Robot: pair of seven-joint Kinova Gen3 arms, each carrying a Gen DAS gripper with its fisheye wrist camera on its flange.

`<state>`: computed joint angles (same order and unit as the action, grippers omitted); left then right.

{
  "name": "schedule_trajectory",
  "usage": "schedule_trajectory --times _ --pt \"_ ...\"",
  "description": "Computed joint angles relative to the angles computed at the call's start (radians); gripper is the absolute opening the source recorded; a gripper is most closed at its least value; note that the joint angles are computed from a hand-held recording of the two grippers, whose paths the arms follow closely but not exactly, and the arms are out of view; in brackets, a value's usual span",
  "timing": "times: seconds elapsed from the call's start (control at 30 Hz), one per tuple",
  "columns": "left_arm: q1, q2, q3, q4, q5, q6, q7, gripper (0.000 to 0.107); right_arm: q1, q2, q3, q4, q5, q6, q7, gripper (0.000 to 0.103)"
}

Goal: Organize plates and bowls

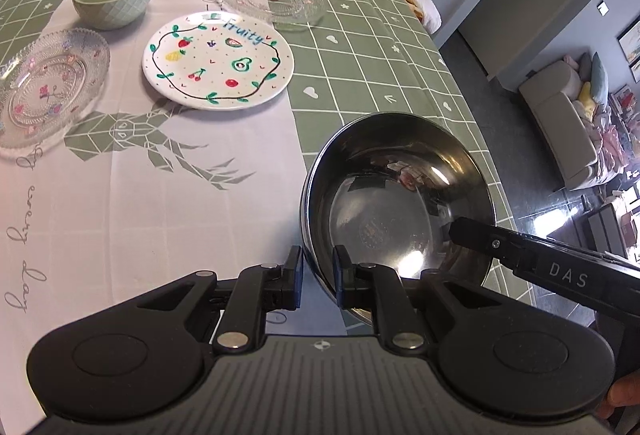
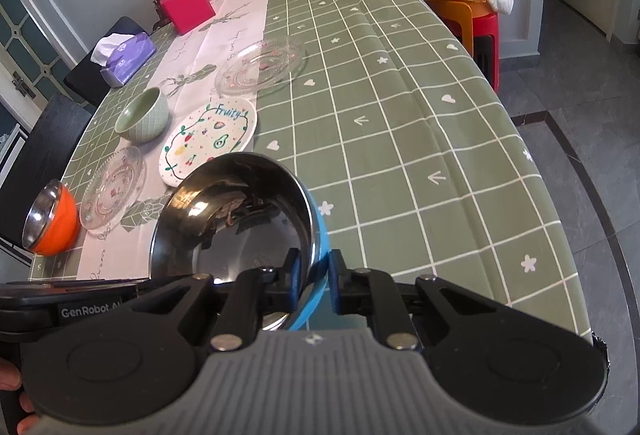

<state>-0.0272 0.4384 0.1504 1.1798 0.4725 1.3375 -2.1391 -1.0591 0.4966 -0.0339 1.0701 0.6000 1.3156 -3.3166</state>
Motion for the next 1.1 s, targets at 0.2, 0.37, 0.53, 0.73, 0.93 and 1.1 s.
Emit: schedule_trajectory --times 0.2,0.37,0.53,0.73,0.93,1.1 --pt "0.013 0.010 0.007 -0.007 -0.005 0.027 0.004 0.019 0.000 0.040 0.003 -0.067 -0.014 0.089 0.056 0.012" --pt "0.014 0.020 0.011 -0.016 0.010 0.041 0.005 0.022 -0.006 0.082 0.023 -0.134 -0.030 0.170 0.115 0.013" --pt "0.014 0.022 0.013 -0.020 0.017 0.039 -0.002 0.023 0.001 0.088 0.029 -0.140 -0.047 0.176 0.134 0.016" --pt "0.008 0.002 0.012 0.010 0.030 0.000 -0.028 0.048 -0.008 0.096 0.039 -0.156 -0.041 0.191 0.141 0.034" --pt "0.004 -0.033 0.003 0.059 0.034 -0.077 -0.046 0.058 -0.028 0.112 0.054 -0.184 -0.016 0.226 0.157 0.049" --pt "-0.040 -0.072 0.009 0.114 0.099 -0.128 -0.113 0.058 -0.060 0.106 0.073 -0.169 0.037 0.231 0.120 0.055"
